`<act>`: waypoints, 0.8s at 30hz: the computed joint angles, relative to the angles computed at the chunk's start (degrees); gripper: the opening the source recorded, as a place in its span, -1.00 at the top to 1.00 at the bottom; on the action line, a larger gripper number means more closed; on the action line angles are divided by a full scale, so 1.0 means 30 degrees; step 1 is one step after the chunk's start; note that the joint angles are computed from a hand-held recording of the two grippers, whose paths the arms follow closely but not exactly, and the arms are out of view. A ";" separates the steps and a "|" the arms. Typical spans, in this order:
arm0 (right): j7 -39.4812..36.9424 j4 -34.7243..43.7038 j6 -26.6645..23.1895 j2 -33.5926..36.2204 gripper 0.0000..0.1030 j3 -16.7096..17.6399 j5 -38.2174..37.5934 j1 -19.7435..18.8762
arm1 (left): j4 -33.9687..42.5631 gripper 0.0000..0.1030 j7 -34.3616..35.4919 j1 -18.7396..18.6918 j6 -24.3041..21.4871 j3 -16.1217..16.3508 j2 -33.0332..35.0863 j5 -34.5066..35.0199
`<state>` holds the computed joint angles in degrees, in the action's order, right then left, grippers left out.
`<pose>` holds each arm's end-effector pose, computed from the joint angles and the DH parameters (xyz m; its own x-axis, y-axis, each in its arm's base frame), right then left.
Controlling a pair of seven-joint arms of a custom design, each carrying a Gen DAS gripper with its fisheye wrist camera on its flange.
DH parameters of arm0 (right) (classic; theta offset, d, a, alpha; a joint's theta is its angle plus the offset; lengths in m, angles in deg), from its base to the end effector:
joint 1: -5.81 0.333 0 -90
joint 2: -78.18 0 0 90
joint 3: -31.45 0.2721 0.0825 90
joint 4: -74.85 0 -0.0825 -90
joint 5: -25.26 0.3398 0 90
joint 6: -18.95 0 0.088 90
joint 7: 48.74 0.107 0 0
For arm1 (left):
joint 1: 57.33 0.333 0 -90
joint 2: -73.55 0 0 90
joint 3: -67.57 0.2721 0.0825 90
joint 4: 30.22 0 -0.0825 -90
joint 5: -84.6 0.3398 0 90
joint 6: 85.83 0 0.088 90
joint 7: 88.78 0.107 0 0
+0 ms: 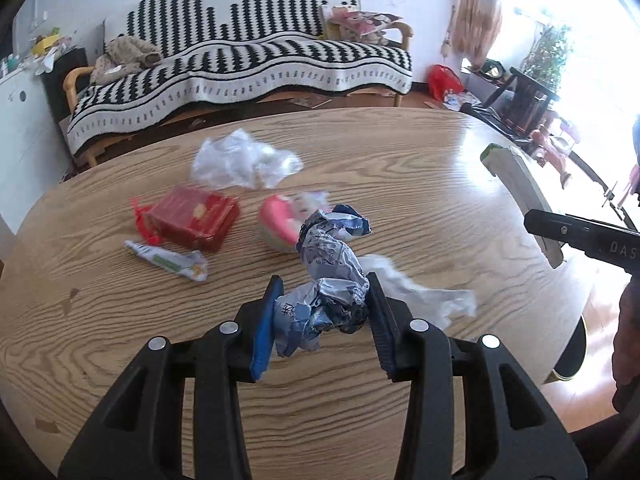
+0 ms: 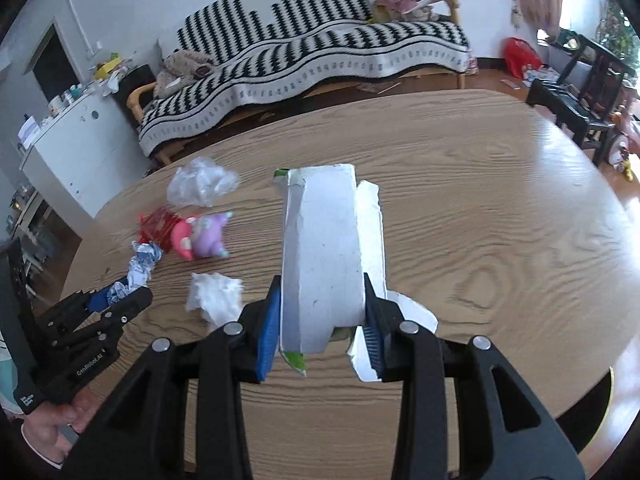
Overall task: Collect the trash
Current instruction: 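Grasp the blue crumpled cloth with the left tool while the right tool grasps the white carton, then carry both items to the black bin and open both tools to drop them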
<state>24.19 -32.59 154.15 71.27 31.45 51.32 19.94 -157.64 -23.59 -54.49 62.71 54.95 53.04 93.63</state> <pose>0.5143 0.1353 0.5954 0.3879 -0.8823 -0.2667 -0.7814 -0.1614 -0.6028 0.4606 -0.0945 0.5704 0.1184 -0.9910 0.0627 -0.7293 -0.1296 -0.6718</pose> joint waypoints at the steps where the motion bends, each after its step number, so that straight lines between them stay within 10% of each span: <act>1: -0.0049 -0.0226 0.0007 -0.0256 0.29 -0.0157 -0.0030 -0.0154 | 0.0174 0.21 -0.0082 -0.0056 0.0018 -0.0110 0.0144 0.0000; 10: -0.0576 -0.2224 0.0043 -0.2436 0.29 -0.2286 -0.0538 -0.2051 | 0.3221 0.21 -0.0929 -0.2013 0.0545 -0.1299 0.2879 0.0709; 24: 0.0039 -0.2389 -0.1015 -0.1611 0.29 -0.4996 -0.2160 -0.6934 | 1.4865 0.21 -0.0944 -0.8928 -0.1320 -0.1826 1.3678 0.1453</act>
